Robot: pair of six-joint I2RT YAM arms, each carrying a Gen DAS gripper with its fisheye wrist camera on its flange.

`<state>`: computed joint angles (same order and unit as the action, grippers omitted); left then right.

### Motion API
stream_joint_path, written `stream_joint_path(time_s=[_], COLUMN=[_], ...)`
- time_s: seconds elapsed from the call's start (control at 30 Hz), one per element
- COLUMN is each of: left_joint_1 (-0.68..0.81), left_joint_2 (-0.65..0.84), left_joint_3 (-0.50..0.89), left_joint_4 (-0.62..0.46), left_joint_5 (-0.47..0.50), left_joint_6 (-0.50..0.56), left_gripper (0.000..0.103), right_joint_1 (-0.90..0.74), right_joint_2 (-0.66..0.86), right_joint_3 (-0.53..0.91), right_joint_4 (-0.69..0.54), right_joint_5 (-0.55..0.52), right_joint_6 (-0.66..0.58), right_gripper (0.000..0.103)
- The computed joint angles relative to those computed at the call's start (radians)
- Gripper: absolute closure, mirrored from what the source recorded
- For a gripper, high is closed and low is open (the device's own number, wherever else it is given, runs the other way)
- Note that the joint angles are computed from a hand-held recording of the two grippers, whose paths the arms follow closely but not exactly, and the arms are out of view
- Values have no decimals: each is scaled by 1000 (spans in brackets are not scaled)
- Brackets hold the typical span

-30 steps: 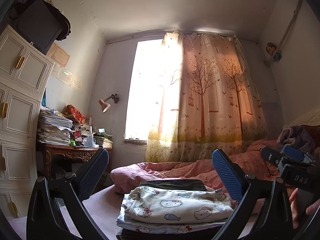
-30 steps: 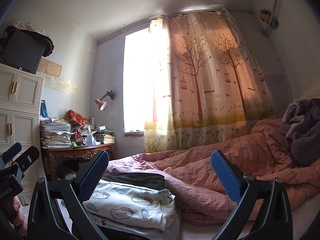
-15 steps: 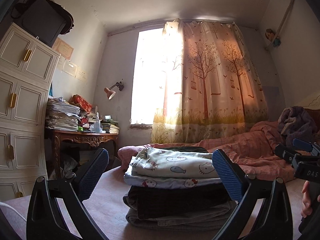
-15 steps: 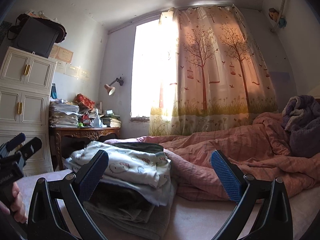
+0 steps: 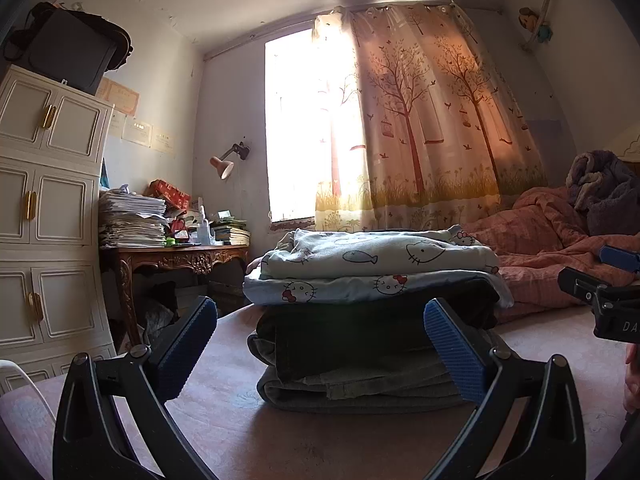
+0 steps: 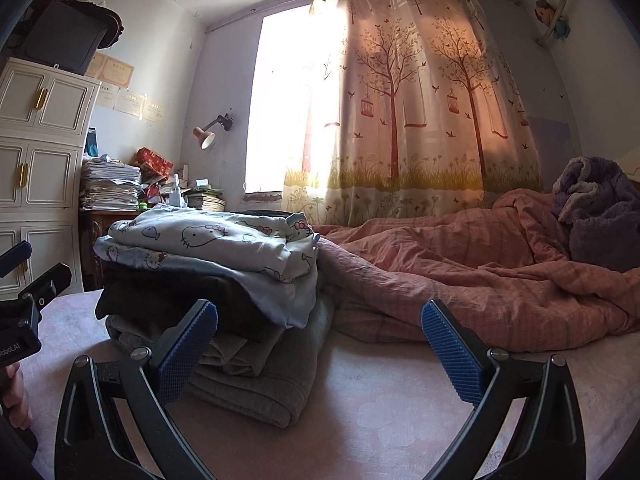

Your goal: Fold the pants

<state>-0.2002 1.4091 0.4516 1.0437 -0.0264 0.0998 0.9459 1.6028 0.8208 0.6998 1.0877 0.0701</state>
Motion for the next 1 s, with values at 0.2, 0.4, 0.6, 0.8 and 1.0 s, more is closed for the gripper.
stream_joint_path(time_s=[0.2,0.4,0.6,0.8,1.0], left_joint_1=[-26,-12,-30,-17,-15], left_joint_2=[-14,-20,-24,-24,-27], left_joint_3=[-11,18,26,47,47], left_joint_4=[13,-43,-60,-102,-107], left_joint_5=[-18,-1,-2,-12,-18], left_joint_6=[45,26,63,34,30], left_gripper=[0,0,0,0,0], right_joint_1=[-5,-8,-19,-31,-35], right_joint_2=[-6,-13,-1,4,12], right_joint_3=[7,31,70,83,89], right_joint_4=[-28,-81,-158,-172,-177], right_joint_5=[-10,-23,-38,-62,-67], right_joint_6=[21,39,67,81,85], right_gripper=[0,0,0,0,0])
